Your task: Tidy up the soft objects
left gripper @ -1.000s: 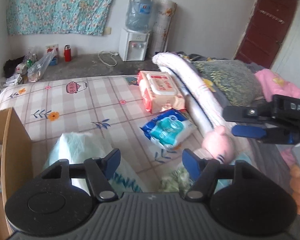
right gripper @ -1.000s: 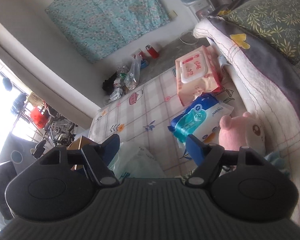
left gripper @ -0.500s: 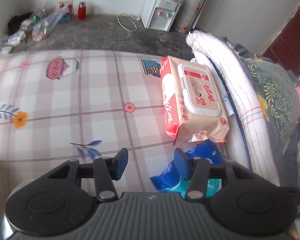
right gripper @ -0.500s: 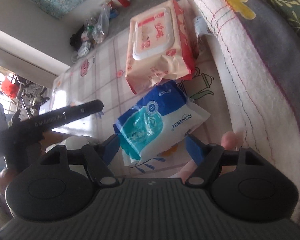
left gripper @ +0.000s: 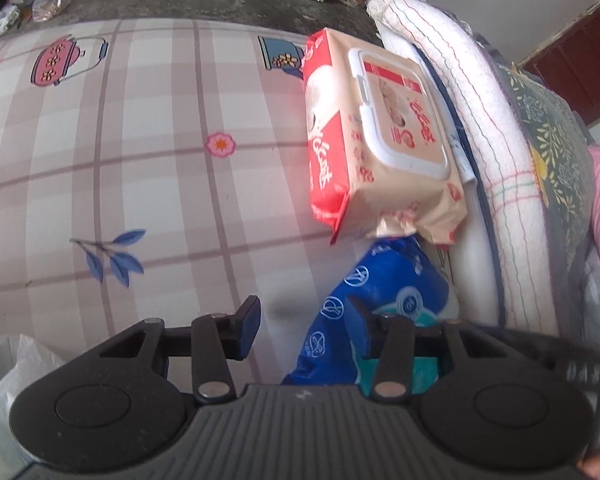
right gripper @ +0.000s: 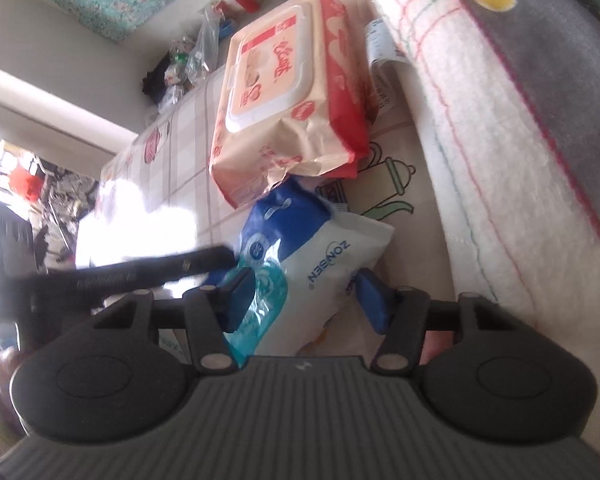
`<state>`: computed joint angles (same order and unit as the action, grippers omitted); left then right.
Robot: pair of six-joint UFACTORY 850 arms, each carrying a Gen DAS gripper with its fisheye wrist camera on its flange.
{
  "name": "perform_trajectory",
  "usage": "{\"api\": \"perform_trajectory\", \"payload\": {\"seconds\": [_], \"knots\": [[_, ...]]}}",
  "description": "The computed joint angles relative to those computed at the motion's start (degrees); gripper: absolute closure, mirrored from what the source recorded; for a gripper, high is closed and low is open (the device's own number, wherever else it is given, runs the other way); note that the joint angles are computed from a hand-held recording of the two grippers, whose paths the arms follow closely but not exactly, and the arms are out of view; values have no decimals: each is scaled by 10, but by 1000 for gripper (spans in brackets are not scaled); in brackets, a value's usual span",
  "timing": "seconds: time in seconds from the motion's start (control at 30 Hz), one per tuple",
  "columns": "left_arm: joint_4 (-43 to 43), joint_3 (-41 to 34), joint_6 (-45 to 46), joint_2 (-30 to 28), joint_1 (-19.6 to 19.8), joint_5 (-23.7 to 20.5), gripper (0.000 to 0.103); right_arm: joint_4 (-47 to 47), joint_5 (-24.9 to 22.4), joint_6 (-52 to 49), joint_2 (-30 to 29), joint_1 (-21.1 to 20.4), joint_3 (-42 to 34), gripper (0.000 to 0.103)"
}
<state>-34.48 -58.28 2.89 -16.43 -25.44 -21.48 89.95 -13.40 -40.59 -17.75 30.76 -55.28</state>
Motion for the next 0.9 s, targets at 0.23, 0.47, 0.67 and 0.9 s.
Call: {"api": "perform_trajectory", "payload": {"seconds": [0.23, 0.47, 0.67, 0.9], "knots": [[78, 36, 45, 54, -32, 33, 37, 158, -39, -106, -6, -13, 12, 45], [62, 14, 82, 27, -36, -5, 34, 108, -40, -44, -17, -11, 2, 41], [-26, 5, 163, 7, -26, -19, 33, 129, -46, -49, -30, -9, -3, 40], [-74, -2, 181, -2, -25, -17, 44, 232, -37, -133, -35, 0, 0, 43]]}}
